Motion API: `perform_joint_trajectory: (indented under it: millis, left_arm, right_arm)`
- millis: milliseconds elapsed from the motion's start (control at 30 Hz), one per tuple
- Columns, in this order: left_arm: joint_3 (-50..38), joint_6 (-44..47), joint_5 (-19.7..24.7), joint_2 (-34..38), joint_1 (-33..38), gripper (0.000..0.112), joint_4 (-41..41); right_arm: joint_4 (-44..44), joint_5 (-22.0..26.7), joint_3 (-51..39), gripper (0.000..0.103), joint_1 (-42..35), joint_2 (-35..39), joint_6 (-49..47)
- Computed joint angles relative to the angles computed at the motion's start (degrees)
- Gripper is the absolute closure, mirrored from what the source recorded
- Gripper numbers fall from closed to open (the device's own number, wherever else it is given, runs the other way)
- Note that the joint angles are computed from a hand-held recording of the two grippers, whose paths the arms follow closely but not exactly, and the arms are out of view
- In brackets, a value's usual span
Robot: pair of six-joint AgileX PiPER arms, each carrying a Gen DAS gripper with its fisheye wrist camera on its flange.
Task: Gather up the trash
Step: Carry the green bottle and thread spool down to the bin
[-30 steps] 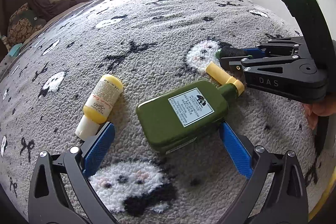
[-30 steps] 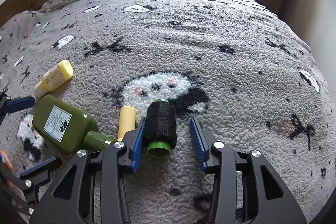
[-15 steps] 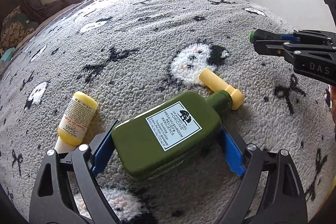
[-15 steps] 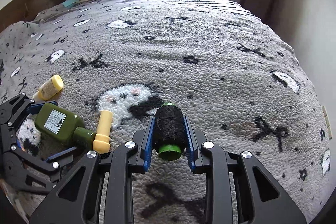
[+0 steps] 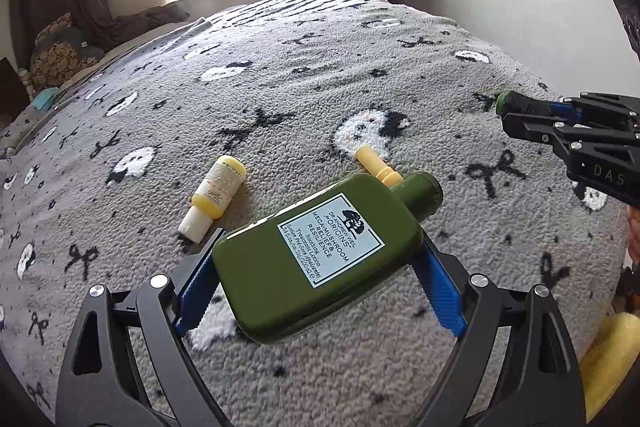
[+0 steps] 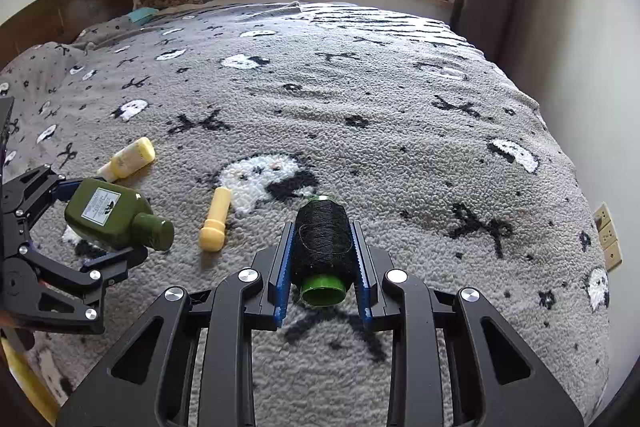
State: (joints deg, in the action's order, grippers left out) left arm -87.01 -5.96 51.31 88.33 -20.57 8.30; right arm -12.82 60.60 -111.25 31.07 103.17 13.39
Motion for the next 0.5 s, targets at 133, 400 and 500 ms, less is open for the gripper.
perform_joint_trajectory:
  millis: [133, 400, 500]
  left_arm:
    - [4.72, -4.17, 1.89, -8.11, -2.97, 0.028, 2.98]
    - [13.39, -15.32, 7.35, -24.02, -12.74, 0.028, 11.34]
    - [16.45, -21.84, 10.84, -29.32, -19.34, 0.028, 16.55]
  right_arm:
    - [-3.55, -0.82, 6.46, 0.076, 4.14, -5.94, 4.62]
    - [-11.08, -0.36, 18.59, 0.076, 14.45, -17.94, 15.40]
    - [-13.37, -0.21, 22.36, 0.076, 18.37, -21.65, 19.14]
